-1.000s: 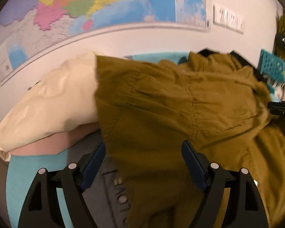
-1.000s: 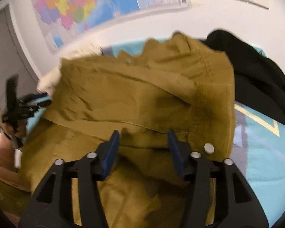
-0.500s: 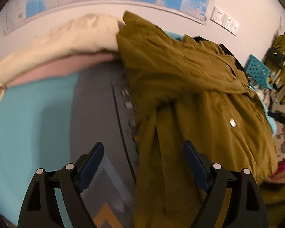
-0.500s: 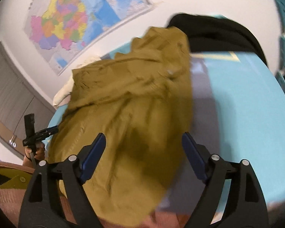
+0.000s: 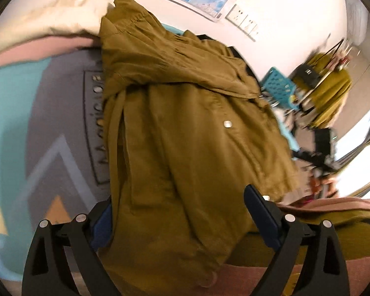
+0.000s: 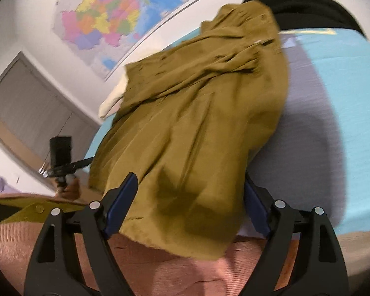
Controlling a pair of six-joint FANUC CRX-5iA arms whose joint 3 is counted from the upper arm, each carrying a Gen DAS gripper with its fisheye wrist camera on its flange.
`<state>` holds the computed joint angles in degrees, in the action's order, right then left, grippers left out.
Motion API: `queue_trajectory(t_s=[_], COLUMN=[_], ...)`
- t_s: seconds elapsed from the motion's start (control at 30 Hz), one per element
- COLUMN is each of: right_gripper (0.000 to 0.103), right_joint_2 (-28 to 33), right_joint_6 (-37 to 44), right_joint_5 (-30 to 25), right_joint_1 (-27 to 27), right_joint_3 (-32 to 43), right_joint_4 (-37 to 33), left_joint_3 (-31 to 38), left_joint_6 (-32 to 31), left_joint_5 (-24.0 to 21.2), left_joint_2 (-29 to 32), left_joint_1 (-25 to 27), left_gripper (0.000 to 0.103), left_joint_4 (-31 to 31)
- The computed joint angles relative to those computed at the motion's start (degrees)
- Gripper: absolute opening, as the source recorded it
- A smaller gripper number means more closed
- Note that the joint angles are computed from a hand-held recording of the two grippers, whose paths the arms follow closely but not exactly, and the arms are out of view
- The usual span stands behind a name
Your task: Fold large clothes
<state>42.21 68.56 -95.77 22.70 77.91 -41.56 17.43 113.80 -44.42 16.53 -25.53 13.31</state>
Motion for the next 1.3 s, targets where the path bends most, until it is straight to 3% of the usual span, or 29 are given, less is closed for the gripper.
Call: queue_trajectory(t_s=[0.17, 0.27, 0.3, 0.33, 0.37, 0.4, 0.43, 0.47, 0.53, 0.63, 0.73, 0.77, 0.8, 0.83, 0.93, 1.0, 1.1, 1.17, 1.2, 1.23, 1.3], right_gripper=[0.079, 0.073, 0.068, 0.056, 0.047, 0.023, 0.009, 0.007, 0.004, 0.004, 0.006, 0.014, 0.035, 0.060, 0.070, 0.073, 0.072, 0.058, 0.041, 0.025, 0.014], right_joint_2=[-2.23, -3.38, -4.05, -4.30, -4.65, -4.93, -5.60, -6.78, -10.65, -13.57, -11.99, -11.10, -10.35, -10.33, -12.93, -14.15, -13.61, -12.84, -12.59, -12.62, -15.36], right_joint_6=[1.09, 0.89, 0.84, 0.91, 0.77, 0.39, 0.08, 0.72, 2.77, 5.39, 4.82, 3.39, 2.37, 0.83, -0.02, 0.24, 3.97, 5.93, 5.43, 4.99, 5.99], right_joint_5=[3.18, 4.20, 4.71, 4.52, 4.59, 5.06, 6.22, 8.31, 15.78, 22.38, 19.82, 17.60, 15.56, 13.79, 14.20, 14.42, 12.34, 11.33, 11.49, 11.93, 16.59], right_joint_1=[-1.46, -1.76, -2.06, -2.05, -1.83, -1.78, -2.25, -2.92, -4.31, -4.96, -5.52, -5.56, -5.28, -4.14, -3.25, -2.92, -2.04, -2.71, -2.48, -2.74, -4.48], right_joint_3=[-4.77, -7.18, -8.51, -8.95, -9.50, -10.04, -11.12, -12.73, -16.63, -17.44, -15.15, -14.51, -13.93, -14.70, -20.72, -23.24, -22.90, -22.11, -21.66, -21.95, -26.17], right_joint_4=[-5.07, -5.36, -6.38, -6.54, -5.91, -5.47, -6.14, -7.01, -7.44, -4.99, -5.79, -6.03, -5.16, -1.55, 1.45, 1.91, -0.34, -4.27, -4.30, -5.10, -7.68], left_joint_3=[-2.46, -0.01, 2.09, 4.58, 6.85, 7.82, 9.06, 9.92, 6.35, 2.82, 5.24, 5.84, 6.32, 6.70, 4.53, 2.67, 2.68, 4.53, 6.79, 8.29, 12.36], left_joint_6=[-2.78, -0.09, 2.20, 4.47, 6.73, 8.04, 9.77, 11.39, 11.61, 10.02, 10.13, 9.97, 10.27, 10.87, 9.47, 6.77, 3.04, 2.26, 3.55, 4.00, 7.72], left_joint_5=[3.44, 1.43, -0.41, -2.81, -5.25, -6.76, -8.47, -9.98, -6.20, -0.99, -4.66, -5.93, -6.89, -7.80, -5.60, -4.13, -3.43, -4.41, -6.05, -7.47, -11.40], left_joint_2=[-0.42, 0.37, 1.06, 1.85, 2.51, 2.75, 3.21, 3.52, 1.51, -0.67, 0.91, 1.62, 2.11, 2.57, 1.39, 0.77, 1.53, 2.66, 3.57, 4.07, 5.32], left_joint_1=[0.35, -0.06, -0.54, -1.14, -1.67, -1.70, -1.77, -1.42, -0.15, 0.47, 0.26, 0.23, 0.21, 0.17, 0.42, 0.98, 1.24, 0.69, -0.06, -0.62, -1.79], left_gripper=[0.090, 0.090, 0.084, 0.079, 0.066, 0.046, 0.035, 0.020, 0.009, 0.008, 0.010, 0.015, 0.025, 0.028, 0.036, 0.052, 0.069, 0.072, 0.069, 0.063, 0.022], left_joint_4=[3.52, 0.38, -2.37, -5.56, -8.30, -9.64, -10.69, -10.69, -7.64, -4.76, -5.69, -5.59, -5.71, -6.00, -4.80, -1.74, 1.59, 0.92, -1.64, -3.58, -9.19])
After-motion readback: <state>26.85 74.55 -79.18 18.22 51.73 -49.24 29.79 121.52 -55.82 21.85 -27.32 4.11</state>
